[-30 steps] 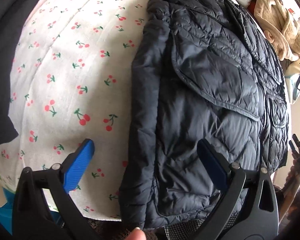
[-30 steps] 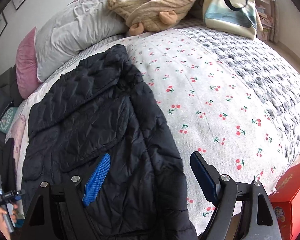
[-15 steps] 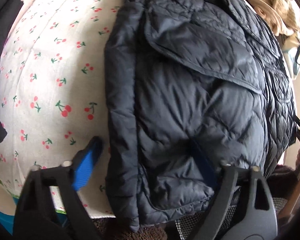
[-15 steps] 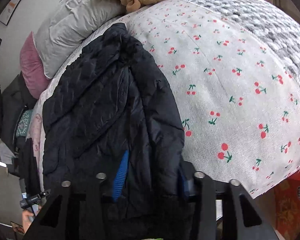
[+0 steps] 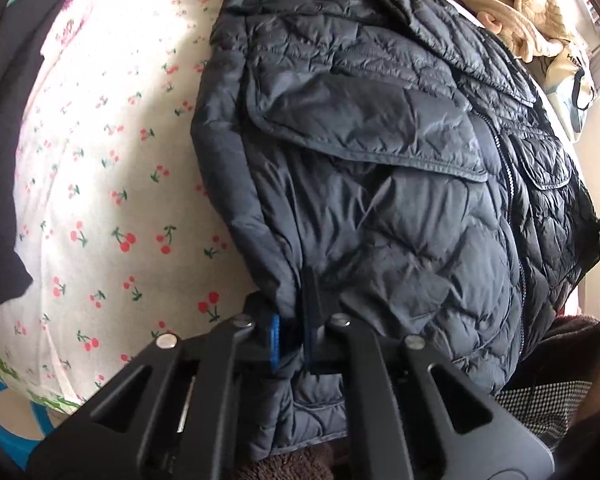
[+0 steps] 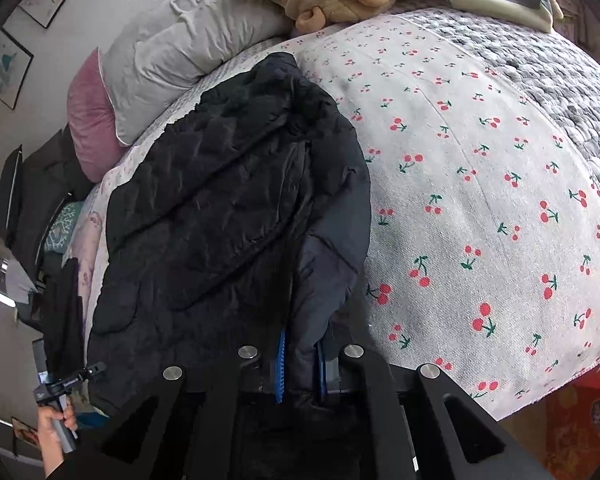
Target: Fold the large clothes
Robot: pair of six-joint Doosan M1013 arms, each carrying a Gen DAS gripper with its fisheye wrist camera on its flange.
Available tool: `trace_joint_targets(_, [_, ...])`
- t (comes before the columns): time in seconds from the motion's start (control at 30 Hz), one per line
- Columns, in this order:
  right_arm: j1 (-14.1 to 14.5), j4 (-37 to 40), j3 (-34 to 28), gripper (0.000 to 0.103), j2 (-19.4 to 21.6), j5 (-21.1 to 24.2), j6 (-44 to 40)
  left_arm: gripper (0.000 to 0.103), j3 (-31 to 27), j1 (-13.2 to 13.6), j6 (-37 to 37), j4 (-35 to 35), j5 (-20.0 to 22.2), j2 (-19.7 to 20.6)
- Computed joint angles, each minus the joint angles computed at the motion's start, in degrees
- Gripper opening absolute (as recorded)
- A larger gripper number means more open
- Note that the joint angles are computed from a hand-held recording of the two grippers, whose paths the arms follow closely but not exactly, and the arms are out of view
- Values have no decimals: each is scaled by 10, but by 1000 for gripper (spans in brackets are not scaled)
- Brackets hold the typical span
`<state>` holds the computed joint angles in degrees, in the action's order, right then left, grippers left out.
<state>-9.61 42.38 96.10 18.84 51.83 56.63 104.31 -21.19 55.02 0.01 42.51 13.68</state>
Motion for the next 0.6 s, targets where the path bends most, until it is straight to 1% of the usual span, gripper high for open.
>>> trace_joint_targets(0.07, [0, 15, -3, 11, 1, 5, -4, 9, 7, 1, -3, 13, -11, -10])
trace_joint_targets(0.17, [1, 36, -4, 10, -4, 14, -13, 8, 17, 1, -16, 24, -46, -26])
trace_joint_targets(0.23, [0, 56, -1, 10, -10, 12, -26, 7, 25, 2, -28, 30, -75, -39])
trace_joint_targets(0.33, [-2, 87, 4, 9, -22, 6, -48, 7, 40, -3, -68, 75, -123, -66])
trace_joint_targets(0.4, [-5, 109, 6, 9, -30, 7, -61, 7, 53, -4, -87, 85, -158, -86])
trace_joint_targets(0.5, [-10, 135, 9, 8, -45, 12, -82, 6, 67, -3, -88, 68, -190, -110])
trace_joint_targets(0.6, [-13, 147, 10, 8, -61, 17, -96, 6, 74, -10, -124, 104, -207, -132])
